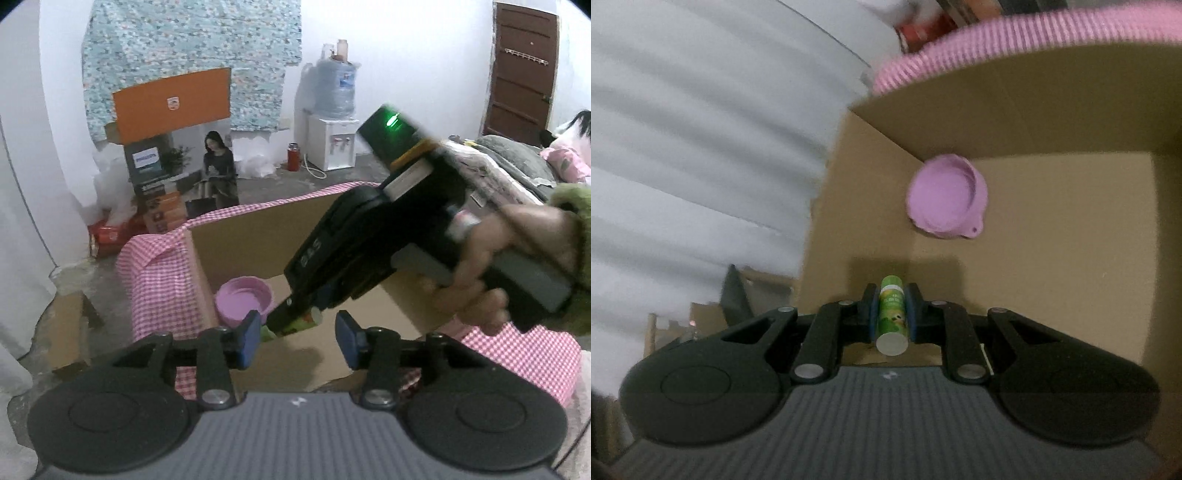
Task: Organize rigid objects
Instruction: 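Carry the green glue stick into the box and open the right gripper, then move the right gripper back over the table objects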
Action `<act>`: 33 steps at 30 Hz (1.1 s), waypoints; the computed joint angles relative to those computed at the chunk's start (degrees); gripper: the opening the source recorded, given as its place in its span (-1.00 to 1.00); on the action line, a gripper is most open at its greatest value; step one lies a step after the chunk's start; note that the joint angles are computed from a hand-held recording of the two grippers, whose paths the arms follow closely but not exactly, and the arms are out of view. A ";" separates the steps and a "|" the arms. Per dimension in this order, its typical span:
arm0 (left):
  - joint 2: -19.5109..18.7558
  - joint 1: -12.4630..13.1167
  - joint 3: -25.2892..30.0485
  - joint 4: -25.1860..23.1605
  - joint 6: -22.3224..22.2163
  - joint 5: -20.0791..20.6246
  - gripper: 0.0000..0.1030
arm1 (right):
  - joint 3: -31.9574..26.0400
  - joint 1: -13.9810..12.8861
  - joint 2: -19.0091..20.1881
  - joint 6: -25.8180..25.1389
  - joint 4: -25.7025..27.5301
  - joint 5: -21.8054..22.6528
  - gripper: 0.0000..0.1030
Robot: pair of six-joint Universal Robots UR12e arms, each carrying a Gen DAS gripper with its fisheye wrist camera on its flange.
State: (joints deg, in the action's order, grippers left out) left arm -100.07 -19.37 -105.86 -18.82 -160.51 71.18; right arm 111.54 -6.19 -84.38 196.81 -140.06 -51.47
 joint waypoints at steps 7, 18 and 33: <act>0.72 1.42 -1.49 2.17 -1.76 -1.80 0.03 | -2.97 1.22 4.16 1.88 3.62 -1.40 -0.25; 5.33 4.19 -7.80 9.56 -4.44 -10.03 0.27 | 3.80 -0.39 -3.96 3.73 -9.81 -1.64 -0.02; 5.32 -2.33 -10.92 -0.10 9.79 -11.81 0.21 | 29.46 -10.51 -36.83 3.18 -16.89 -6.69 -0.01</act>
